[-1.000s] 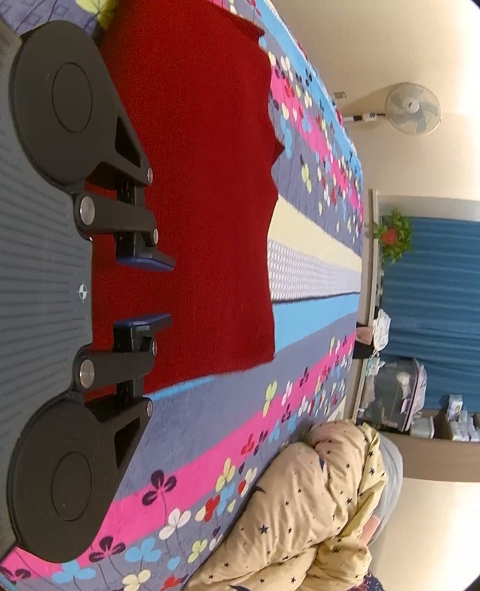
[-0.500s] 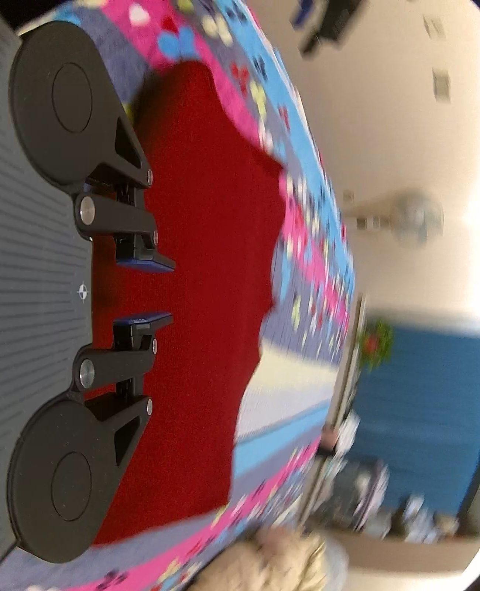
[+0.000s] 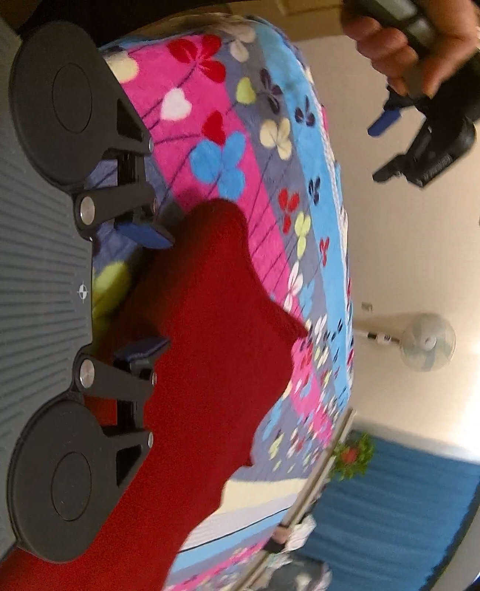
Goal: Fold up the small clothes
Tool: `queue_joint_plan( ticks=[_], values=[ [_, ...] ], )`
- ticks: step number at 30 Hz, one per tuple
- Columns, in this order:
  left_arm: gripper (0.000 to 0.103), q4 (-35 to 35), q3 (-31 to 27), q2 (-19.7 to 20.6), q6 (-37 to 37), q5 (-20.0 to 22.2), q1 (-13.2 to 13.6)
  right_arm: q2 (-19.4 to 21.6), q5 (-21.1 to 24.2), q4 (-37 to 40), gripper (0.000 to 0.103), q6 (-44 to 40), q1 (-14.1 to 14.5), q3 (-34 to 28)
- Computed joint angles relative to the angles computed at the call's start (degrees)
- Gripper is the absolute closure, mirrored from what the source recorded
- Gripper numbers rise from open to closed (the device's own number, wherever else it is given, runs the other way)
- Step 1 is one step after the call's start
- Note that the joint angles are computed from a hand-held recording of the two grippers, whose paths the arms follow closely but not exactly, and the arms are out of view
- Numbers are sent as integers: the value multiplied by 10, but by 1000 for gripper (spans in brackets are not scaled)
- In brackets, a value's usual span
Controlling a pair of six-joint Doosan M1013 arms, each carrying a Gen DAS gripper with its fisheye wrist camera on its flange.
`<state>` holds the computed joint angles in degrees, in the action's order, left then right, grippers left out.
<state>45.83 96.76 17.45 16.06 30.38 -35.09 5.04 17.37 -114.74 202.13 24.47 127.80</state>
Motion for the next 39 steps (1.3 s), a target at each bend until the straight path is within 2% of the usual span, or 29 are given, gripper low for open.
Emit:
queue_joint_plan(
  ticks=[2, 3, 7, 9, 10, 12, 13, 15, 18, 20, 21, 23, 24, 25, 27, 28, 29, 31, 33, 35, 37, 38, 39],
  values=[
    [35, 1, 0, 0, 4, 0, 0, 8, -9, -3, 40, -18, 5, -11],
    [35, 2, 0, 0, 6, 0, -1, 13, -8, 20, 40, -58, 10, -19],
    [35, 1, 0, 1, 7, 2, -1, 51, 43, 144, 40, -298, 41, -53],
    [35, -3, -3, 3, 7, 5, -1, 69, 64, 196, 46, -400, 49, -68],
    [35, -6, -4, 5, 8, 6, -1, 75, 76, 191, 59, -410, 51, -71],
    [35, -10, -8, 8, 13, 10, -2, 70, 49, 130, 74, -346, 38, -69],
    [35, -10, -10, 9, 15, 11, -3, 60, 36, 82, 83, -272, 28, -67],
    [35, -10, -12, 11, 16, 13, -5, 29, 37, 11, 85, -122, 6, -61],
    [35, -9, -16, 14, 21, 15, -9, -44, 68, -14, 86, 103, -44, -41],
    [35, -9, -19, 17, 27, 18, -14, -93, 134, 4, 86, 253, -81, -6],
    [35, -8, -21, 19, 32, 21, -17, -113, 186, 26, 86, 327, -98, 19],
    [35, -6, -25, 22, 38, 27, -22, -123, 275, 88, 86, 385, -121, 57],
    [35, -6, -28, 25, 42, 30, -26, -127, 284, 148, 86, 369, -138, 68],
    [35, -6, -31, 27, 44, 32, -29, -131, 263, 223, 86, 348, -165, 76],
    [35, -8, -37, 32, 51, 36, -35, -136, 155, 359, 86, 324, -244, 98],
    [35, -8, -41, 35, 53, 38, -38, -138, 119, 389, 86, 341, -270, 111],
    [35, -8, -44, 37, 56, 41, -42, -144, 105, 390, 82, 366, -280, 120],
    [35, -10, -51, 44, 65, 46, -50, -157, 97, 325, 74, 427, -286, 133],
    [35, -6, -55, 49, 75, 48, -58, -171, 93, 282, 70, 447, -292, 140],
    [35, 4, -59, 54, 81, 48, -65, -191, 84, 227, 58, 489, -306, 151],
    [35, 20, -60, 57, 82, 41, -73, -193, 74, 223, 50, 483, -321, 152],
    [35, 31, -59, 58, 79, 36, -76, -194, 52, 220, 50, 475, -334, 151],
    [35, 52, -57, 58, 71, 29, -81, -190, 8, 230, 50, 453, -357, 148]
  ],
)
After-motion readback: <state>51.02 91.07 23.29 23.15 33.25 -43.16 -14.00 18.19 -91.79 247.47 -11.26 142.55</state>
